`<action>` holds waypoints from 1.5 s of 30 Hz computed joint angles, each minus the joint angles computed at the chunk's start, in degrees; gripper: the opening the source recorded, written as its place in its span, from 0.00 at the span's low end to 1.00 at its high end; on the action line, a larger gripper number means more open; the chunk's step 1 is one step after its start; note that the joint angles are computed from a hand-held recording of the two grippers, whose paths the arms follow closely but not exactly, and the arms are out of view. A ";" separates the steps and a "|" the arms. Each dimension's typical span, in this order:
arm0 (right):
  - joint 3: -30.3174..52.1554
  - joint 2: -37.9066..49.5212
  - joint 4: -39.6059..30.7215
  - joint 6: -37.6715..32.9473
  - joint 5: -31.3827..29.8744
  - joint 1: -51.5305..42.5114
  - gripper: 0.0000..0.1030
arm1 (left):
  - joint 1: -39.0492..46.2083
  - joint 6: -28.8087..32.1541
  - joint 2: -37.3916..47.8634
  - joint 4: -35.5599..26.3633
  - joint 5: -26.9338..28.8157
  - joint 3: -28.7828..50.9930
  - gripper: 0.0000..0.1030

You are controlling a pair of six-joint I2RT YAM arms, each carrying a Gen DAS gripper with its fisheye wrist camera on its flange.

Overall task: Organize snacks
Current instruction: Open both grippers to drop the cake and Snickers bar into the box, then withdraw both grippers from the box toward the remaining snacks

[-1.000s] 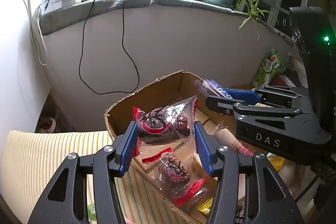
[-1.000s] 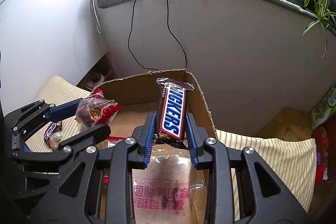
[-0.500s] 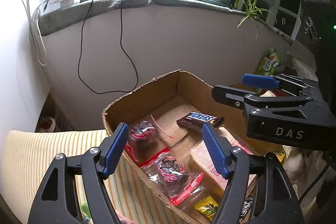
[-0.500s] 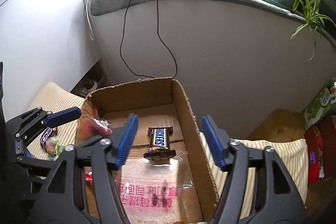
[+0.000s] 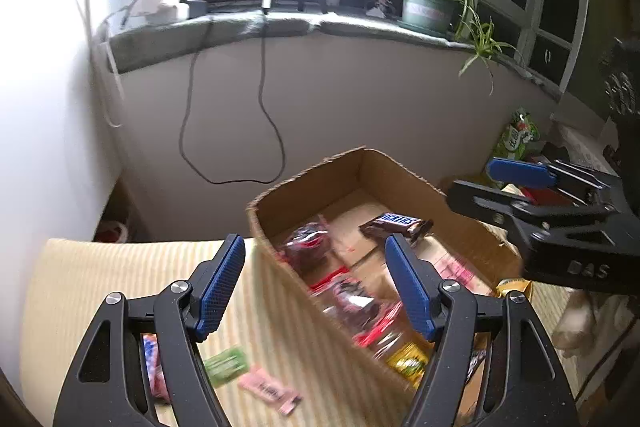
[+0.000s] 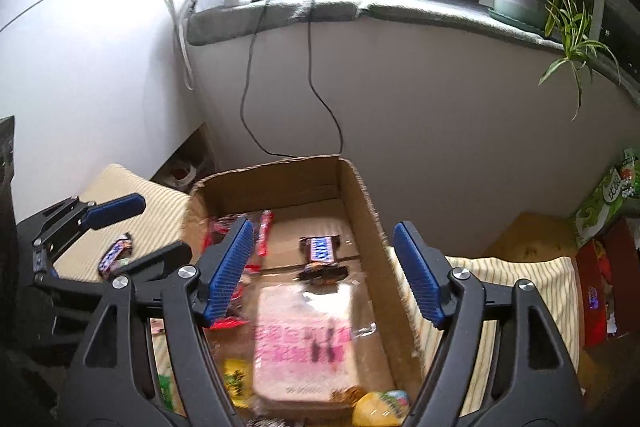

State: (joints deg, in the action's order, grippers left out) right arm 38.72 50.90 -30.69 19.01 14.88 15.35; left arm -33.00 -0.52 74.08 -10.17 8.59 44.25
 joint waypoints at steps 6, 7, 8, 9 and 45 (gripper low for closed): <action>0.87 -2.87 -4.17 7.57 9.08 15.12 0.73 | 8.59 2.85 -7.07 -2.92 4.51 -3.64 0.70; 1.07 -3.04 -4.78 8.97 10.52 17.64 0.73 | 10.09 3.32 -8.06 -3.47 5.31 -4.06 0.70; 1.21 -3.18 -5.25 10.30 11.90 20.04 0.73 | 11.67 3.86 -8.98 -3.98 6.22 -4.49 0.70; 1.30 -3.29 -5.69 11.78 13.49 22.85 0.73 | 13.75 4.61 -10.19 -4.66 7.41 -5.07 0.70; -7.58 19.99 3.26 43.35 17.98 55.41 0.43 | 39.75 21.50 -5.44 -7.87 23.77 -14.78 0.39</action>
State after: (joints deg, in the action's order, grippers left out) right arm 31.14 70.89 -27.44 62.36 32.86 70.76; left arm 6.75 20.97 68.63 -18.04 32.36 29.47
